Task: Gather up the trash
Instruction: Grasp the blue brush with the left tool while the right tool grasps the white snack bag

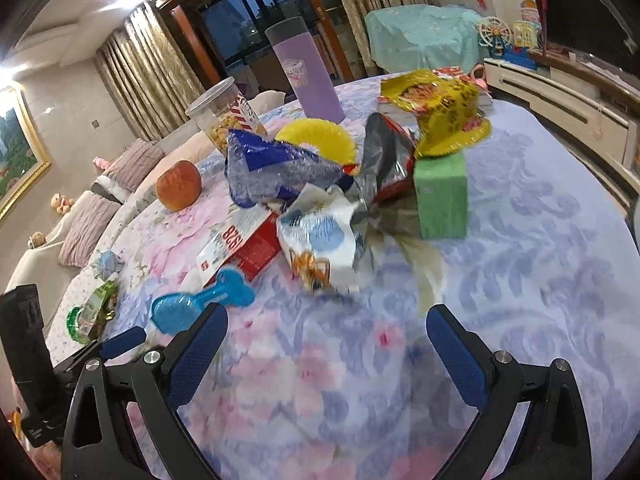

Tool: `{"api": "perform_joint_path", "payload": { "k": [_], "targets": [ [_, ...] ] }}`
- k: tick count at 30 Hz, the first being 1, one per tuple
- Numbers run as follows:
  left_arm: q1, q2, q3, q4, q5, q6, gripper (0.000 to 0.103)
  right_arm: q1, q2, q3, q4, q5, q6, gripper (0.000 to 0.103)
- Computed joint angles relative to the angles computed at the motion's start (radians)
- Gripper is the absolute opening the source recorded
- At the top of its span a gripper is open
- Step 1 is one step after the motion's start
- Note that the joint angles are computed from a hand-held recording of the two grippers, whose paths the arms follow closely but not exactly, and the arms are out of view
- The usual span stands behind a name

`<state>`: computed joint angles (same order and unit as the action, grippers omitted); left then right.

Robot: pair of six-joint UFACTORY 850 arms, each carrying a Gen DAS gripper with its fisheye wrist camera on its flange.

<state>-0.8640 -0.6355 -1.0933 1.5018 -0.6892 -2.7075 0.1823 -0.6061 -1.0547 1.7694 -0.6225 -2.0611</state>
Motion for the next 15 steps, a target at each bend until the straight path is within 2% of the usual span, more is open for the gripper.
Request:
{"api": "perform_joint_path", "payload": {
  "k": [4, 7, 9, 10, 11, 12, 13, 14, 15],
  "targets": [
    [0.018, -0.007, -0.010, 0.032, 0.000, 0.026, 0.083, 0.015, -0.027, -0.037, 0.015, 0.010, -0.010, 0.100],
    [0.030, -0.009, -0.008, 0.076, 0.028, 0.007, 0.083, 0.024, -0.043, -0.057, -0.003, 0.016, 0.009, 0.098],
    [0.033, -0.017, -0.018, 0.068, 0.042, 0.038, 0.079, 0.026, -0.050, -0.067, -0.021, 0.019, 0.019, 0.091],
    [0.034, -0.020, -0.023, 0.065, 0.049, 0.049, 0.069, 0.028, -0.053, -0.072, -0.030, 0.022, 0.027, 0.089],
    [0.037, -0.024, -0.029, 0.059, 0.058, 0.063, 0.064, 0.030, -0.056, -0.078, -0.037, 0.025, 0.036, 0.086],
    [0.041, -0.028, -0.034, 0.057, 0.078, 0.077, 0.052, 0.030, -0.062, -0.084, -0.045, 0.027, 0.048, 0.082],
    [0.043, -0.031, -0.038, 0.055, 0.089, 0.088, 0.034, 0.031, -0.066, -0.090, -0.053, 0.028, 0.058, 0.080],
    [0.043, -0.038, -0.048, 0.039, 0.094, 0.115, 0.031, 0.031, -0.071, -0.096, -0.058, 0.028, 0.065, 0.074],
    [0.039, -0.041, -0.053, 0.035, 0.088, 0.125, 0.023, 0.030, -0.077, -0.101, -0.065, 0.027, 0.077, 0.063]
  ]
}}
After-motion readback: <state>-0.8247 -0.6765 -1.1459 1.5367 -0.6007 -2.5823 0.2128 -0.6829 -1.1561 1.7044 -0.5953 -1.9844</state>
